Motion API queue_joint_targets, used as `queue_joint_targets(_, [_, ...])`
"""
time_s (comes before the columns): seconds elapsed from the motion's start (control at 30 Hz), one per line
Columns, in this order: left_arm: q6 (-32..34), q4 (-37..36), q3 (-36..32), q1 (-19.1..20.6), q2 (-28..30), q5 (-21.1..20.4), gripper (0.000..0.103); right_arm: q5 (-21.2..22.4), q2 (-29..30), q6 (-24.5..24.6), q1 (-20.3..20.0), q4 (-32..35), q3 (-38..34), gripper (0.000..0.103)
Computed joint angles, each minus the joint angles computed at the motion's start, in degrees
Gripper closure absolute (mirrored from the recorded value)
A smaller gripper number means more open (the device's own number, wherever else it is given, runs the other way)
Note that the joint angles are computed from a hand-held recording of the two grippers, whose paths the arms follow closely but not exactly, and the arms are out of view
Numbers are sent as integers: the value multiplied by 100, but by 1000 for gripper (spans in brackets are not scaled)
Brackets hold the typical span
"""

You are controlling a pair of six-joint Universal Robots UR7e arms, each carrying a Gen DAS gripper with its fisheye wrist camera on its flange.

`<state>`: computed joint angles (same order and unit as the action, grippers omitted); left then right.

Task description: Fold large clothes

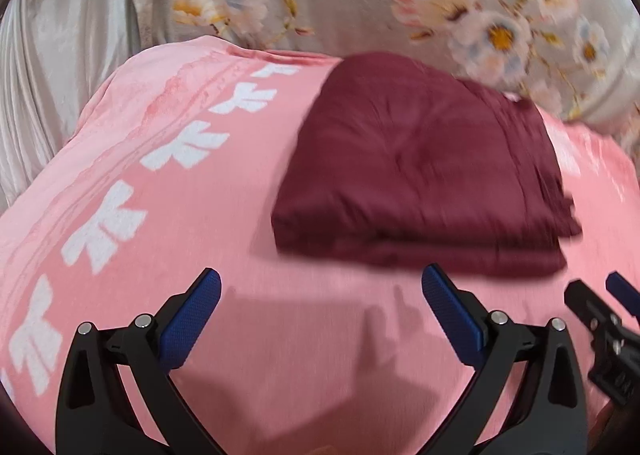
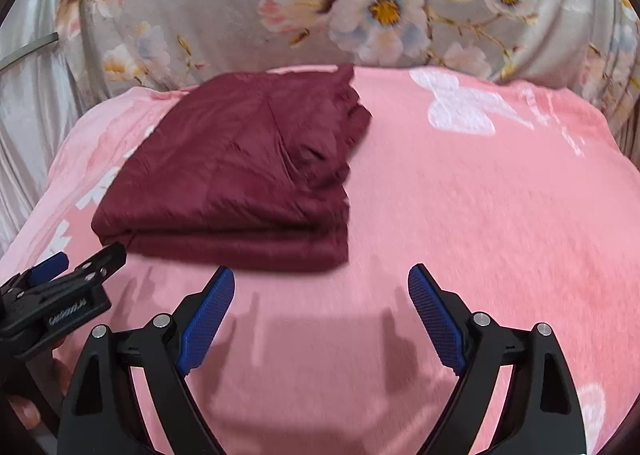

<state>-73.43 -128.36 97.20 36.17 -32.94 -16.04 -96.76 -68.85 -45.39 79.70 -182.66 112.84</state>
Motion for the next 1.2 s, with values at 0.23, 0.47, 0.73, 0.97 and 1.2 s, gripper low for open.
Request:
queue_joint_targets(0.23, [-919, 1279, -14, -289, -19, -261, 5, -278, -358, 13, -167, 101, 441, 16])
queue_joint_targets(0.47, [-1471, 1978, -71, -472, 31, -296, 5, -321, -456, -282, -182, -490, 818, 16])
queue_joint_targets(0.73, [-1797, 2355, -150, -563, 81, -404, 5, -314, -567, -428, -199, -440, 951, 16])
queue_joint_targets(0.97, [-1837, 2644, -303, -559, 163, -419, 5, -379, -535, -535, -160, -501, 983, 16])
queue_joint_targets(1.2, [-1847, 2651, -288, -561, 147, -423, 5, -382, -532, -560, -165, -523, 979, 16])
